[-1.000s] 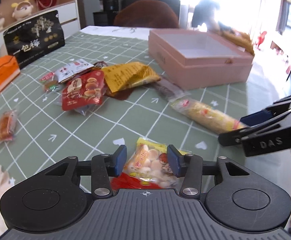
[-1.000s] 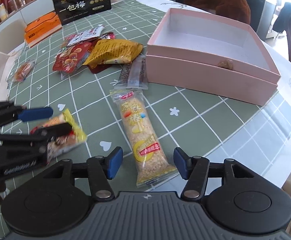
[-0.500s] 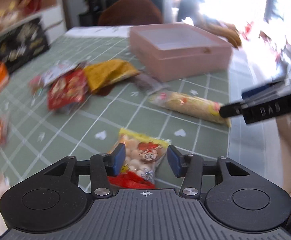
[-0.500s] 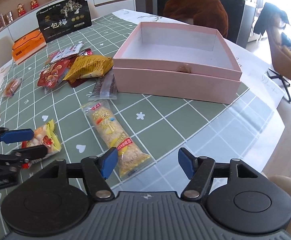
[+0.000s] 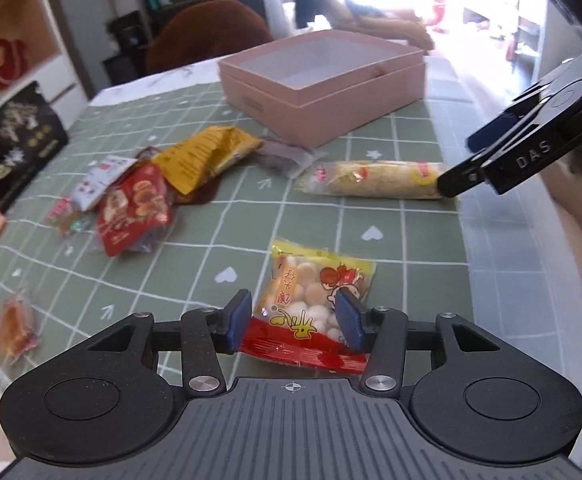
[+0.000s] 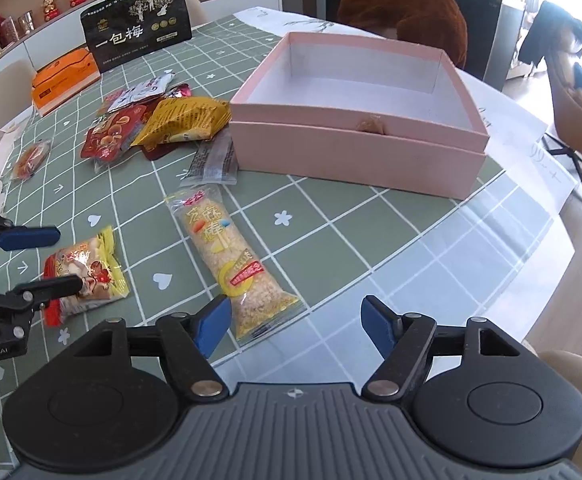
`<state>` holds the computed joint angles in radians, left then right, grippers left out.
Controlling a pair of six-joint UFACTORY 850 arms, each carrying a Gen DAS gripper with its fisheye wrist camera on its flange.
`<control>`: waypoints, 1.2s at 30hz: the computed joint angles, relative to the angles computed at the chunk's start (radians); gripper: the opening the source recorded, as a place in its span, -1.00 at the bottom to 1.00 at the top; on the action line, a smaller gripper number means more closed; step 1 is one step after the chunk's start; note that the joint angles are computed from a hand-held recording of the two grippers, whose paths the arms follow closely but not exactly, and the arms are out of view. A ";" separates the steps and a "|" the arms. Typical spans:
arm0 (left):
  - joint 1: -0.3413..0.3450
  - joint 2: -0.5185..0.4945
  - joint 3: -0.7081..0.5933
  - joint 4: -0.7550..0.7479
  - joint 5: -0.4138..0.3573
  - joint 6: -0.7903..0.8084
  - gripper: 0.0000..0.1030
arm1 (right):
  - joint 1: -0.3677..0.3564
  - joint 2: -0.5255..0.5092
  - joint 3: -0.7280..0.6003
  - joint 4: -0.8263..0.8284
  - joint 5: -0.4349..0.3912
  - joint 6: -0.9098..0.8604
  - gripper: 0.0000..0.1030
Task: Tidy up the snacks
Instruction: 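Carry the cartoon bag with the left gripper while the right gripper grasps the rice-cracker stick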
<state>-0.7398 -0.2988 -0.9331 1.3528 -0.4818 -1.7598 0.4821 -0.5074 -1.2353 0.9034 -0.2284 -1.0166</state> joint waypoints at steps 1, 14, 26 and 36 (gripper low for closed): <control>0.007 0.002 0.002 0.005 0.014 -0.001 0.03 | 0.000 0.000 0.000 0.009 -0.005 -0.011 0.40; 0.011 0.033 0.021 0.216 0.117 -0.113 0.04 | 0.047 -0.116 -0.170 -0.172 -0.110 0.127 -0.27; -0.046 -0.078 -0.075 0.074 0.049 0.189 0.08 | -0.012 -0.046 -0.060 -0.114 -0.069 0.119 -0.16; 0.032 -0.047 -0.053 -0.042 0.071 0.200 0.11 | -0.010 -0.029 -0.021 -0.067 -0.021 0.051 0.38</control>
